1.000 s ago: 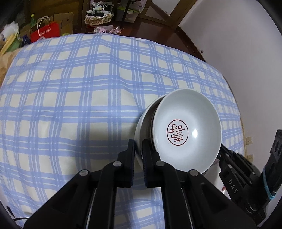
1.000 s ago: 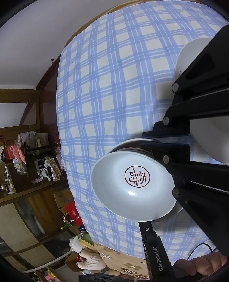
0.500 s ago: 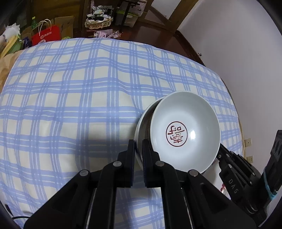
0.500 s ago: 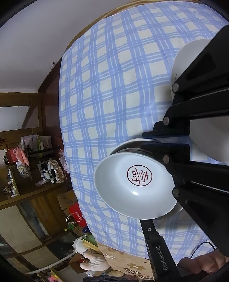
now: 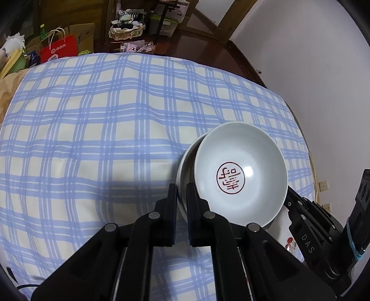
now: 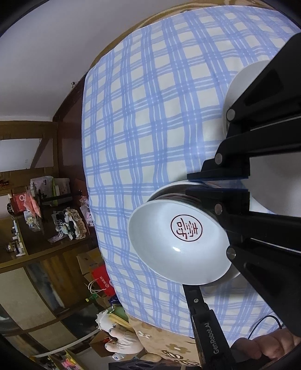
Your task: Organize plates and bowls
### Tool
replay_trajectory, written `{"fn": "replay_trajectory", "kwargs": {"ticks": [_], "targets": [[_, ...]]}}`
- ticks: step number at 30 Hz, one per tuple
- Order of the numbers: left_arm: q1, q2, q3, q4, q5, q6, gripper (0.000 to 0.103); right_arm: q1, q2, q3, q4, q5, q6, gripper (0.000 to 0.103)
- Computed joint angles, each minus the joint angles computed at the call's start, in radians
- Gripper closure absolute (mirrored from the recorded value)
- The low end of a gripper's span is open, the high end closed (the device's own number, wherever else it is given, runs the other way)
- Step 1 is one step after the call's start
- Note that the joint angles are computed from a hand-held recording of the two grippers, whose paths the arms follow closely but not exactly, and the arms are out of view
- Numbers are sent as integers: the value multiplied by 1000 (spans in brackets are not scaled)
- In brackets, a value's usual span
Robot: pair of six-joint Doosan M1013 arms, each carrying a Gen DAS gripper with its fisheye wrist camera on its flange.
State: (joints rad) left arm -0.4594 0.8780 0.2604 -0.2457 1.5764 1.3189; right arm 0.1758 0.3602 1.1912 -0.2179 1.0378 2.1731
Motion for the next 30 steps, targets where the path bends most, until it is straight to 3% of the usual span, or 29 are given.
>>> {"fn": "replay_trajectory", "kwargs": {"ticks": [4, 5, 8, 10, 16, 21, 30], "targets": [[-2, -5, 7, 2, -3, 10, 97, 0, -4, 3, -3, 1, 8, 97], [-2, -5, 7, 3, -3, 9, 101, -1, -6, 7, -4, -4, 8, 97], [4, -27, 40, -19, -53, 21, 103, 5, -6, 5, -21, -5, 3, 97], [13, 8, -21, -39, -3, -16, 103, 10, -2, 2, -32, 0, 1, 97], [16, 28, -38, -29, 38, -35, 103, 6, 3, -8, -13, 10, -4, 97], [14, 71, -117, -21, 105, -36, 102, -14, 0, -3, 40, 10, 1, 97], [21, 106, -179, -74, 153, -45, 100, -34, -7, -8, 94, 3, -17, 97]]}}
